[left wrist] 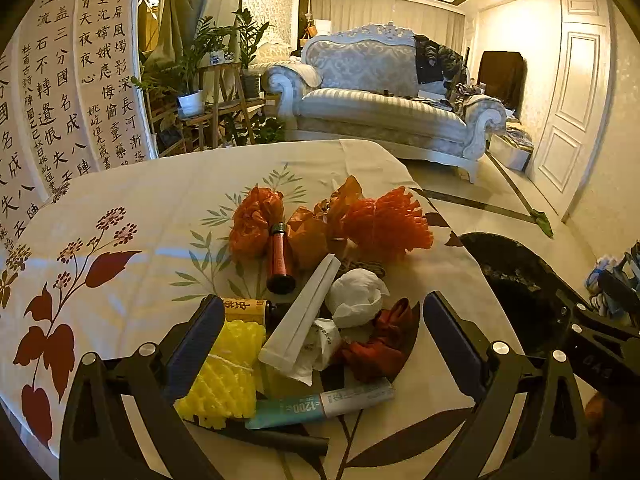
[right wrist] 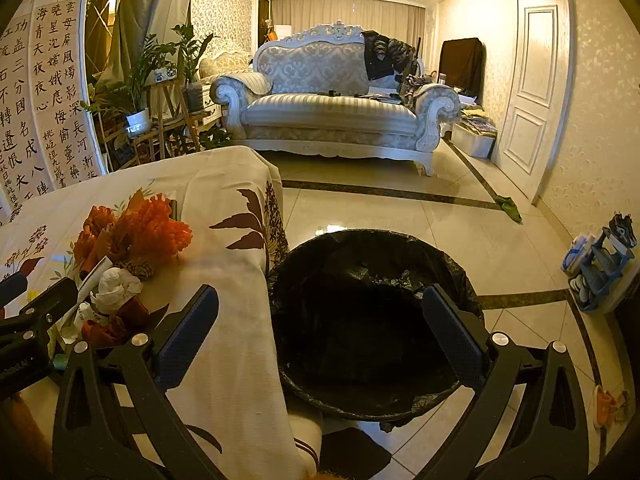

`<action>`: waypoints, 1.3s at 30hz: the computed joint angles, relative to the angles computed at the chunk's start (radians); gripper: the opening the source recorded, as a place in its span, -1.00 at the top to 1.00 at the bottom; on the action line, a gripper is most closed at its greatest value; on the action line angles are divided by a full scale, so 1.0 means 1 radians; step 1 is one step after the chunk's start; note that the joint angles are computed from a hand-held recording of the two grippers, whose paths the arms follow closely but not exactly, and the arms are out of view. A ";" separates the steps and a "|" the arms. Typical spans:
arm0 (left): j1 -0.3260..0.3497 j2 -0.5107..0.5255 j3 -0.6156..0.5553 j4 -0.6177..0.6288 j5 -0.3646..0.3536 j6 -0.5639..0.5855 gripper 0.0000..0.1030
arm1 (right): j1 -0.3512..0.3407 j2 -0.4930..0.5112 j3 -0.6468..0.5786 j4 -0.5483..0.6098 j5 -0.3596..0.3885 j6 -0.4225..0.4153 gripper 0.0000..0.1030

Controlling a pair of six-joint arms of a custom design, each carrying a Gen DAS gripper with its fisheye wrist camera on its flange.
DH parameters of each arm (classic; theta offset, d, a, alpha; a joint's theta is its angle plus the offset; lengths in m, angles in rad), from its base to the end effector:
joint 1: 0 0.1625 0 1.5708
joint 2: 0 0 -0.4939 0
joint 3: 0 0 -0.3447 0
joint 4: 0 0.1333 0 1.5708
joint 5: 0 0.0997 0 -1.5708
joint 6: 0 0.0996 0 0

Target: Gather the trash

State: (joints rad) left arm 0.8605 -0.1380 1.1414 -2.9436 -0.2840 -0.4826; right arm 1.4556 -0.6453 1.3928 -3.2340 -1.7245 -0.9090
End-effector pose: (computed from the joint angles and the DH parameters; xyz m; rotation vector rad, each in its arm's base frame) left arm -0.3334 -0.7387 -0.0503 -0.0508 2.0033 -1.1427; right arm 0.0269 -0.7945 0.2443 0.8448 -2.2513 0.9415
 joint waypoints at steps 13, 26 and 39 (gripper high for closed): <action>0.006 -0.012 0.024 -0.018 -0.006 -0.005 -0.88 | -0.001 -0.001 0.000 0.001 0.001 -0.002 -0.93; 0.007 -0.012 0.023 -0.022 -0.009 0.003 -0.88 | -0.003 -0.001 -0.013 0.014 0.000 -0.001 -0.93; 0.005 -0.008 0.016 -0.016 -0.008 0.000 -0.88 | -0.003 -0.001 -0.013 0.015 0.000 -0.001 -0.93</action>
